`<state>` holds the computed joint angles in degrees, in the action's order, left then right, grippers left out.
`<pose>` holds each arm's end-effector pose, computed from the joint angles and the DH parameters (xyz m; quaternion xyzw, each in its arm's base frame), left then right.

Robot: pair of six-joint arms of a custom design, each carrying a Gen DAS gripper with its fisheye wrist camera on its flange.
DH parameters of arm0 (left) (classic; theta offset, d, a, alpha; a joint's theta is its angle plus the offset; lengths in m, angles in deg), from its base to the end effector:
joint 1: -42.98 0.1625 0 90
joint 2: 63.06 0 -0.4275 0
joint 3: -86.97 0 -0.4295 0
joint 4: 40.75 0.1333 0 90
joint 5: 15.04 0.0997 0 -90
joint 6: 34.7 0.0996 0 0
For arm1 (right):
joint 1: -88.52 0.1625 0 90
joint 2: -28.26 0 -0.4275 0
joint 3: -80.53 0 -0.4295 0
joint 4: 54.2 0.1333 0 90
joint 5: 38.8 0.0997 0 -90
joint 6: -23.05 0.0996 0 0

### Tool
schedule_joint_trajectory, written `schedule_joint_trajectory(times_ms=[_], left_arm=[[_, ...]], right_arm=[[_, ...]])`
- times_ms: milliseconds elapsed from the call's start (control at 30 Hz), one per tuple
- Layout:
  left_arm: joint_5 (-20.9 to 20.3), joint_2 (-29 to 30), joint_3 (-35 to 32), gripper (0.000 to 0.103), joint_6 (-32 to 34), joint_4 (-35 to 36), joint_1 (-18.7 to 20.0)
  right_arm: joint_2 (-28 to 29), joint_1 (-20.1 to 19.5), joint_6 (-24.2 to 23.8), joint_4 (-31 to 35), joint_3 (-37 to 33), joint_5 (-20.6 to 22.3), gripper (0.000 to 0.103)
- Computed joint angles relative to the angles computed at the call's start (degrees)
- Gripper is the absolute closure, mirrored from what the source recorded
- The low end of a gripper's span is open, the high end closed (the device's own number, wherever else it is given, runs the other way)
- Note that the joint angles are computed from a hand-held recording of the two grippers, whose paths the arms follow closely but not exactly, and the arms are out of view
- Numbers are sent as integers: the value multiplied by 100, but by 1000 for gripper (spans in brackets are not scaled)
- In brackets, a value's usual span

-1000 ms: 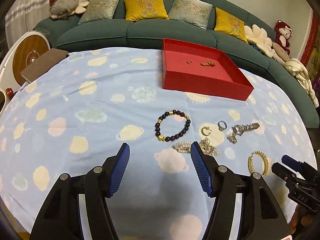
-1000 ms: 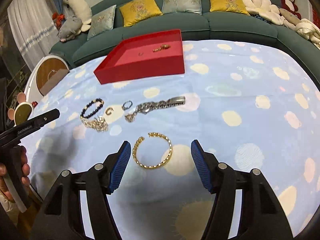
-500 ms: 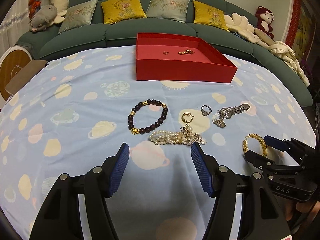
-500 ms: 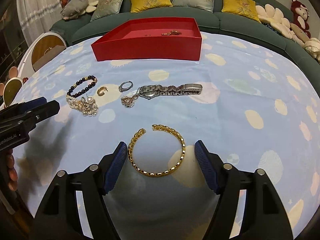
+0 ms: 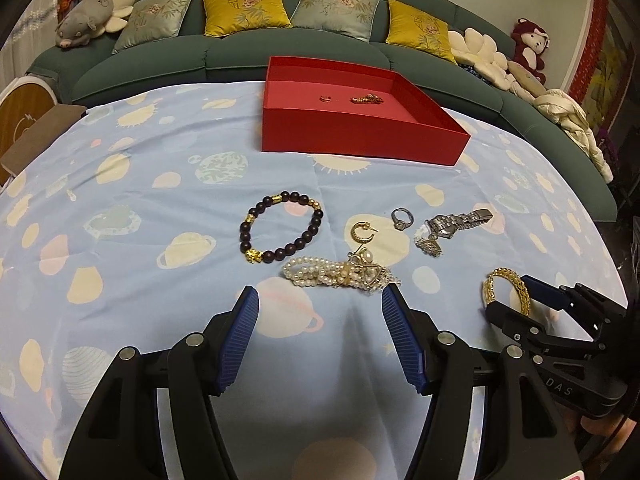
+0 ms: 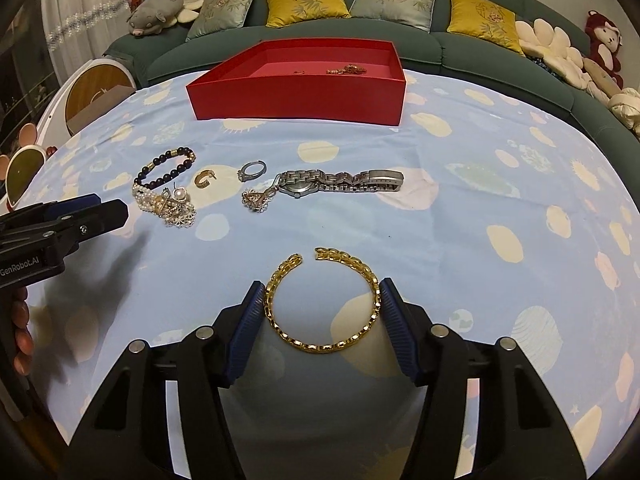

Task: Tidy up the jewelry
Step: 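Grasp the gold pendant chain with the left tool while the right tool grasps the gold bangle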

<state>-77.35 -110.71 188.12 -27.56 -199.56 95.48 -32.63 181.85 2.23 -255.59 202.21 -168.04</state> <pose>-0.2611 -0.6352 0.0744 0.3360 0.9023 -0.1869 0.1950 0.1016 -0.5355 0.1892 0.0378 -0.8628 0.3517 0.3612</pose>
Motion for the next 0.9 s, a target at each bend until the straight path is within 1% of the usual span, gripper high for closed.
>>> schedule_joint_trajectory(times_ms=[100, 233, 367, 400, 433, 467, 533, 567, 733, 767, 800, 833, 867, 900], left_arm=[[-166, 87, -83, 41, -86, 45, -6], [-242, 287, -201, 42, -72, -69, -20], [-247, 442, -317, 48, -121, -62, -45], [-200, 482, -339, 52, -122, -76, -59], [-159, 520, -363, 54, -115, -85, -67], [-100, 562, -396, 60, -126, -72, -73], [-72, 620, -449, 68, -187, -23, -64], [-36, 645, -459, 76, -183, -19, -70], [149, 682, -371, 79, 23, -217, -147], [188, 678, -343, 85, 79, -291, -159], [161, 663, -340, 95, 107, -279, -158], [123, 635, -352, 100, 76, -183, -151], [44, 597, -367, 103, 11, -63, -131], [-32, 563, -356, 103, -31, -32, -118]], right_arm=[[-39, 19, 20, -29, 15, 32, 47], [-127, 25, 65, -14, 53, 100, 47], [-227, -16, 134, 4, 118, 163, 47], [-261, -33, 153, 2, 143, 187, 47], [-292, -50, 180, 8, 162, 212, 47], [-327, -69, 210, 16, 184, 239, 47], [-390, -100, 247, 13, 229, 265, 47], [-409, -109, 251, -1, 245, 265, 47], [-517, -150, 286, -23, 317, 290, 47], [-531, -156, 298, -19, 321, 299, 47], [-545, -160, 312, -12, 323, 307, 47], [-557, -163, 317, -14, 328, 313, 47], [-564, -162, 316, -18, 331, 317, 47], [-567, -160, 317, -19, 328, 320, 47]])
